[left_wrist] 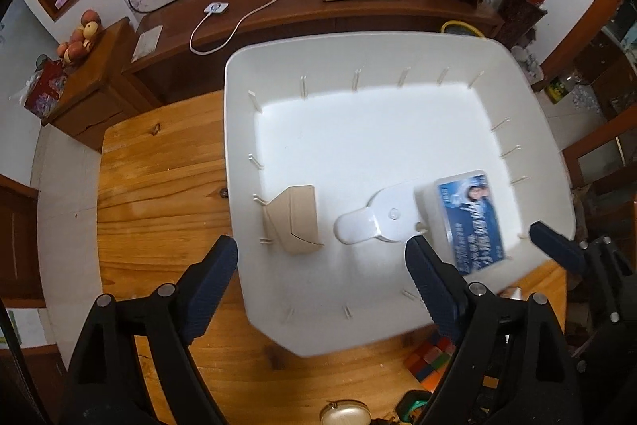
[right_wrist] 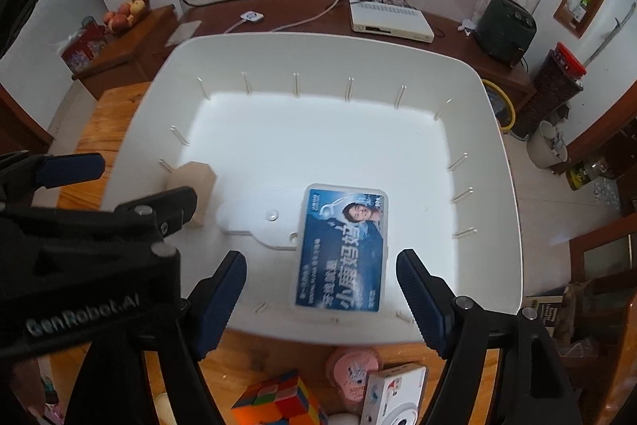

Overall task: Organize rigid objects
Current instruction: 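Carry the beige card and blue floss box into the white bin and release both, then withdraw both tools from the bin toward the remaining items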

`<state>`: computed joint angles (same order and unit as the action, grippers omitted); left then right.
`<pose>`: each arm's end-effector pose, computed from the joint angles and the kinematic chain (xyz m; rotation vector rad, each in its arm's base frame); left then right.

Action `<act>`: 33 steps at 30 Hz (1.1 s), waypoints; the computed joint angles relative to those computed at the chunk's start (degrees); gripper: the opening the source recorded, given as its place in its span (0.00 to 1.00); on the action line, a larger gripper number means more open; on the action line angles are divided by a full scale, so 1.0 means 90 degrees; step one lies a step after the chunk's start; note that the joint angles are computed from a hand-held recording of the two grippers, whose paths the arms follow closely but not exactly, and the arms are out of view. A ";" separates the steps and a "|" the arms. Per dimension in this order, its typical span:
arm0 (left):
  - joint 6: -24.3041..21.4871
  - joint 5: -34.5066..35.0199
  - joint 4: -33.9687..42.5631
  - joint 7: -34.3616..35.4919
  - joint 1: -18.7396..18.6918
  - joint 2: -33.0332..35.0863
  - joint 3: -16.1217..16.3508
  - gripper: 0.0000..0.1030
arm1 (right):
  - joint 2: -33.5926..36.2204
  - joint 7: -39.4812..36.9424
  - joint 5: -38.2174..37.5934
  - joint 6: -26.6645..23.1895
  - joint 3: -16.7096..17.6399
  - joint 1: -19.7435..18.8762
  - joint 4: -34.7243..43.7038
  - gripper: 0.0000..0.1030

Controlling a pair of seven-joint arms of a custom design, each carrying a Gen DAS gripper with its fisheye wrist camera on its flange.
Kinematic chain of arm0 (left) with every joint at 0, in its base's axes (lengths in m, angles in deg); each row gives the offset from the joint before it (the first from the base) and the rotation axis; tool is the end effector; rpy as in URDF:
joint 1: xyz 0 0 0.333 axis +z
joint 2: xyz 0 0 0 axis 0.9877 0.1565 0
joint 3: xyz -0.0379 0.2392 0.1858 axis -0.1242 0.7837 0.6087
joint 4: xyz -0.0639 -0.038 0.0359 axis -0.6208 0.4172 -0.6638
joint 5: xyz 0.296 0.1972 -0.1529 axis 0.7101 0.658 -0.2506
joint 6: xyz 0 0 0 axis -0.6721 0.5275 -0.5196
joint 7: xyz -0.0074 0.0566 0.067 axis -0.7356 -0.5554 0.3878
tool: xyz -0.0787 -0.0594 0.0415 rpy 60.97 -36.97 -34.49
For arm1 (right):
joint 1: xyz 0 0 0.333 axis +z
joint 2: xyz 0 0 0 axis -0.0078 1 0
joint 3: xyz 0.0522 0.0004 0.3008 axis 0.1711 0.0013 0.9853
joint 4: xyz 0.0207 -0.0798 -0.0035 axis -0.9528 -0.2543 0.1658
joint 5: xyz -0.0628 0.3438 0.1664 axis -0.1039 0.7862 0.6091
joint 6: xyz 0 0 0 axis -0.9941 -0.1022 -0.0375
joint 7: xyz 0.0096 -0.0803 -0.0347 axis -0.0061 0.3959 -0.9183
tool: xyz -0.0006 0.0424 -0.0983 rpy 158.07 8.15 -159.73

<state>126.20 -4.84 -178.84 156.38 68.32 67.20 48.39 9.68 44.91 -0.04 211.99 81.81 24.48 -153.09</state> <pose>0.6016 -0.2240 0.4173 -1.9547 2.2085 -0.3624 0.5778 0.3366 0.4131 -2.1912 1.8356 -0.3573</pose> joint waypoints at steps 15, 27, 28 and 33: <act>0.0790 -0.0668 -0.1404 0.0469 0.0146 -0.1642 -0.0302 0.86 | -0.1807 0.0046 0.0511 0.1252 0.0217 -0.0093 -0.2050 0.76; 0.1081 -0.0657 -0.2550 0.0435 0.0170 -0.2906 -0.0591 0.86 | -0.3266 0.0023 0.0660 0.1549 0.0305 0.0068 -0.3527 0.76; 0.1096 -0.0686 -0.2625 0.0458 0.0162 -0.2981 -0.0604 0.86 | -0.3414 0.0065 0.0637 0.1560 0.0325 0.0089 -0.3675 0.76; 0.1145 -0.0671 -0.2998 0.0488 0.0154 -0.3376 -0.0721 0.86 | -0.3991 0.0180 0.0624 0.1536 0.0361 0.0213 -0.4224 0.76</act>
<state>136.50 -10.88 -205.83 160.77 69.71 36.82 41.89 -26.24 46.53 5.57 225.81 85.06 26.40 -191.11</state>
